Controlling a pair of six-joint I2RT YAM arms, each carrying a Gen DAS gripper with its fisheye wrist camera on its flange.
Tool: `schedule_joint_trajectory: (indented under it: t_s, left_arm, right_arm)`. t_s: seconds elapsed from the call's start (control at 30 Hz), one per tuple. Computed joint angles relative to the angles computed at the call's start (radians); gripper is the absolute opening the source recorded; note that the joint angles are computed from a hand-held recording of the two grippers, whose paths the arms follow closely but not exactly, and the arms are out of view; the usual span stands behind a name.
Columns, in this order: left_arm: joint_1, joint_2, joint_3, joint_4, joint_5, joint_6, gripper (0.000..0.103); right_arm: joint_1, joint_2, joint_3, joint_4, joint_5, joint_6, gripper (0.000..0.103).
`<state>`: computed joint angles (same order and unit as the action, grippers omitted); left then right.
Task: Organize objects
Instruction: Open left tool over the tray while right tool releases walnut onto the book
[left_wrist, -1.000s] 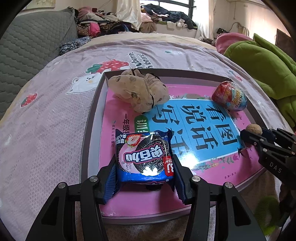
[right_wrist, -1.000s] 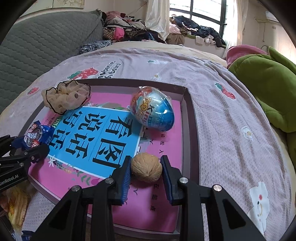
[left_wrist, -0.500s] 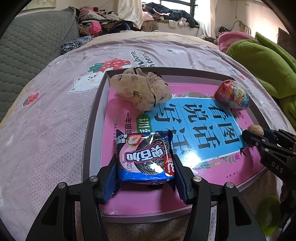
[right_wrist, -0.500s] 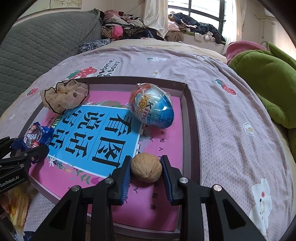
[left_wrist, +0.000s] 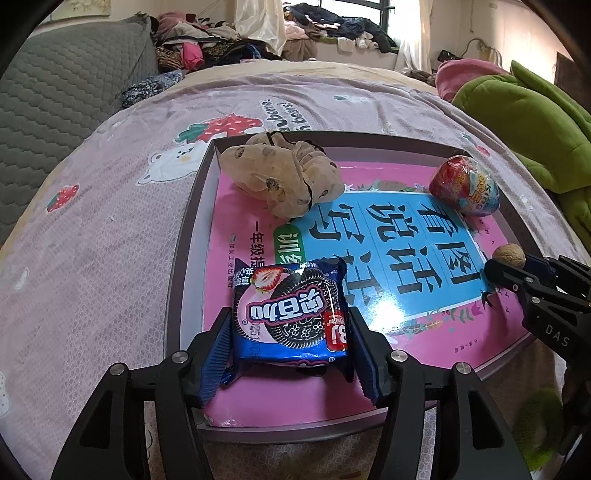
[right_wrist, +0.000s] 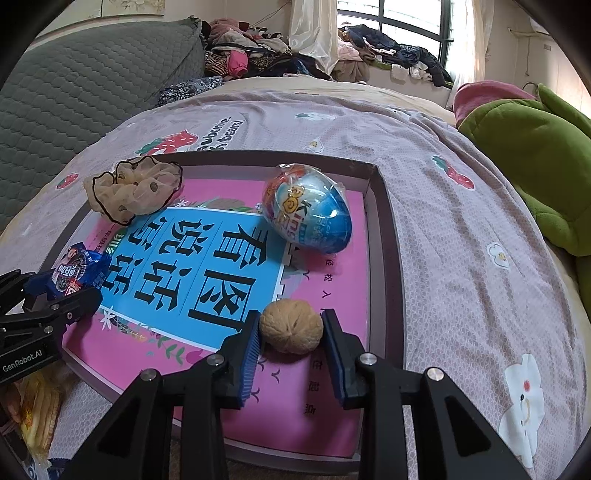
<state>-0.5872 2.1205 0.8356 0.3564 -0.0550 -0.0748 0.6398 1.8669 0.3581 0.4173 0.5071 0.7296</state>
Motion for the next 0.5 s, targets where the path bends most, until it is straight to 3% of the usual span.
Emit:
schedule_joint_trajectory:
  t_s: [0.37,0.5]
  left_arm:
    - [-0.005,-0.015,-0.007,-0.015,-0.016,-0.002,0.065]
    - [0.004,-0.038,-0.026,-0.002,-0.013,-0.008,0.066]
  right_arm:
    - [0.009,-0.003,-0.006,0.006,0.008,0.000,0.034]
    - [0.015,-0.022,-0.013,0.001,0.020,0.006,0.043]
